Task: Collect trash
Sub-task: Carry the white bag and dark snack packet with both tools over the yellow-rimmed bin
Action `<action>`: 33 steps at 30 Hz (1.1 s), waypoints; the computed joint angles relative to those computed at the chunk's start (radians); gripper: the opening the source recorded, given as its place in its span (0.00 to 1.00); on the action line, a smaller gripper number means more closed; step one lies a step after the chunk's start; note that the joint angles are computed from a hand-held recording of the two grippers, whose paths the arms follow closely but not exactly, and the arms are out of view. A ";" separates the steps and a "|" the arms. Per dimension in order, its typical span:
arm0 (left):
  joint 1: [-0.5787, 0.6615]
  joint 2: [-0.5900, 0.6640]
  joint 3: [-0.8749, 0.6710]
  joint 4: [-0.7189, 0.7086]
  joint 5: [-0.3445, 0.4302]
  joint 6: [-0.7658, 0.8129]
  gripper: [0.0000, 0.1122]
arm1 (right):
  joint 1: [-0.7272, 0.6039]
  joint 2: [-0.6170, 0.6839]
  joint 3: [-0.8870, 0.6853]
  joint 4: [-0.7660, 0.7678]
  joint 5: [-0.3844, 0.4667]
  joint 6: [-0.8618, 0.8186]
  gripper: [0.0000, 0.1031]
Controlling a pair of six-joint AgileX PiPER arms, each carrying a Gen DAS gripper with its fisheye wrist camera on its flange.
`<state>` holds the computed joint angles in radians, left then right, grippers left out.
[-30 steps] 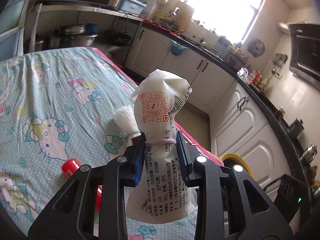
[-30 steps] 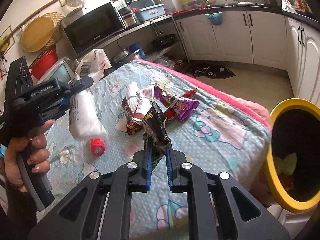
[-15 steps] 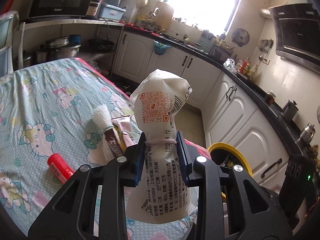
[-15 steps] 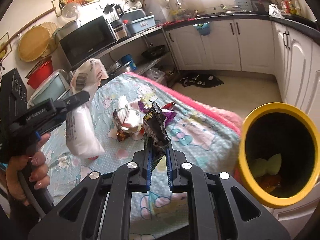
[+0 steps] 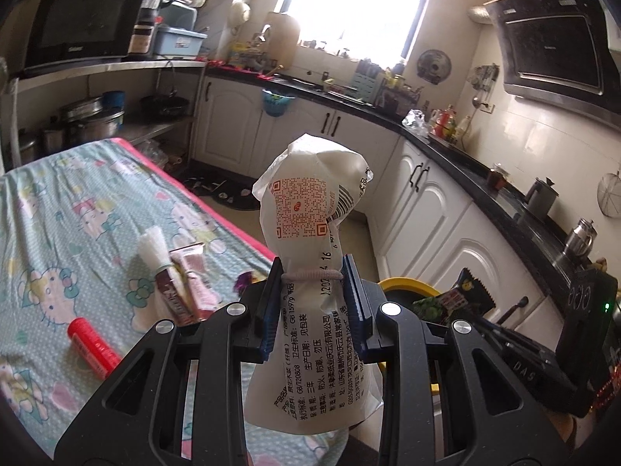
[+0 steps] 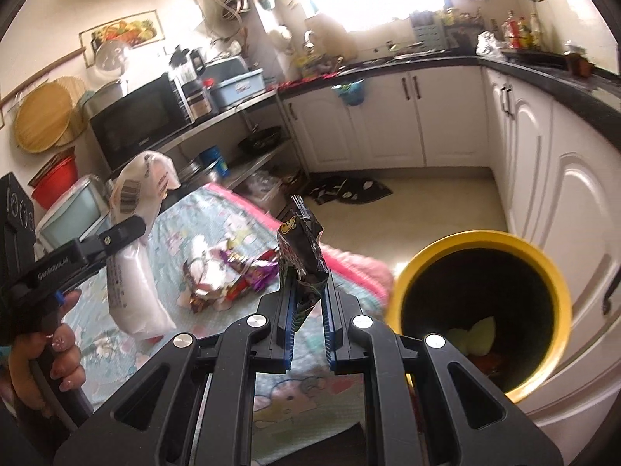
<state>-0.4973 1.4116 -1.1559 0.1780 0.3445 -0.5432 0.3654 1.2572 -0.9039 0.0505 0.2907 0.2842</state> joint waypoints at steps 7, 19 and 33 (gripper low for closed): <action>-0.066 0.047 -0.071 0.065 0.016 -0.051 0.21 | -0.049 -0.076 0.011 -0.145 0.027 0.117 0.12; -0.171 0.166 -0.235 0.106 0.060 -0.044 0.21 | -0.131 -0.154 0.048 -0.256 0.041 0.211 0.12; -0.261 0.352 -0.442 0.064 0.121 0.039 0.21 | -0.315 -0.168 0.082 -0.068 0.025 0.004 0.12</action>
<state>-0.7587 1.7636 -1.5979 0.2423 0.4658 -0.5038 0.0500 1.0888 -0.8218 -0.0175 0.3153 0.2886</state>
